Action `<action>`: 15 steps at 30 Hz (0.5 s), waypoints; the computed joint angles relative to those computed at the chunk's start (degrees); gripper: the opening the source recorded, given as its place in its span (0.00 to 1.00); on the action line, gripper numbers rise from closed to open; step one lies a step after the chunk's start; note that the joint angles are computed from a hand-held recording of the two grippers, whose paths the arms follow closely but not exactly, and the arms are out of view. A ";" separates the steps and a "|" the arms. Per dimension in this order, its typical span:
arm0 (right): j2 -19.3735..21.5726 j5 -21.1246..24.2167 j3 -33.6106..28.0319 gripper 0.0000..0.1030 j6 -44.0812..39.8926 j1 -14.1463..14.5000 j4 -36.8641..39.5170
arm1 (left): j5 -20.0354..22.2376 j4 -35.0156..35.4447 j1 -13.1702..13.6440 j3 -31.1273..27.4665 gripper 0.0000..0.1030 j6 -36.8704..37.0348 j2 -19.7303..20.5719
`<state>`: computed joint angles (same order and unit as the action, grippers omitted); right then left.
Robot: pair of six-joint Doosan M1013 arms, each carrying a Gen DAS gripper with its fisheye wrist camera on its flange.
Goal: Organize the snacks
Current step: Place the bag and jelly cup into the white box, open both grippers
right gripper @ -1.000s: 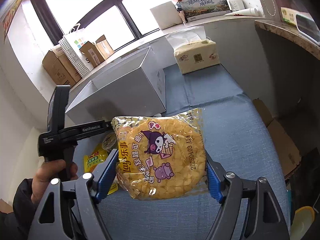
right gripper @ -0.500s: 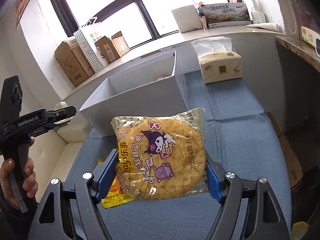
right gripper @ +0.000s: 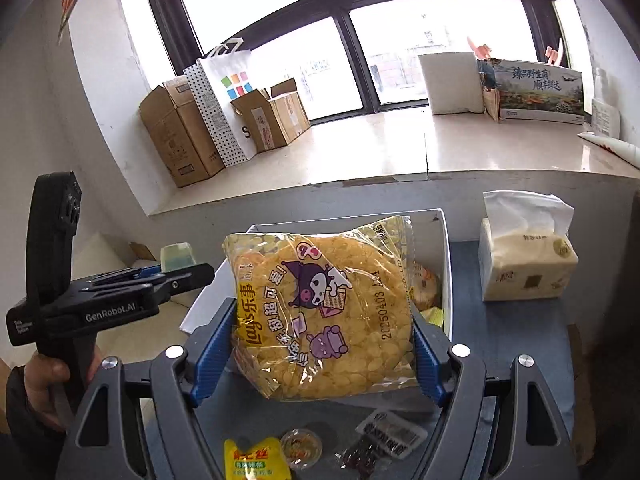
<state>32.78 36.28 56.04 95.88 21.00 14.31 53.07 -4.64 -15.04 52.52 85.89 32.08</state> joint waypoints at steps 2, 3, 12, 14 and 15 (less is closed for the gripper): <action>2.44 3.26 -4.00 0.79 -0.19 -0.81 0.63 | 2.62 0.33 0.31 -2.80 0.50 0.26 2.36; 3.53 4.78 -5.79 0.79 0.48 -1.08 0.09 | 3.62 0.57 0.43 -3.82 0.50 0.24 3.31; 8.83 12.46 -13.80 1.00 8.89 -2.08 -5.09 | 4.26 0.72 1.60 -5.86 1.00 0.38 6.23; 7.59 10.23 -11.11 1.00 8.79 -2.18 -4.46 | 3.44 1.71 1.62 -4.87 1.00 0.31 5.73; 7.11 9.67 -10.13 1.00 8.70 -2.22 -4.32 | 3.20 2.09 1.64 -4.66 1.00 0.61 5.58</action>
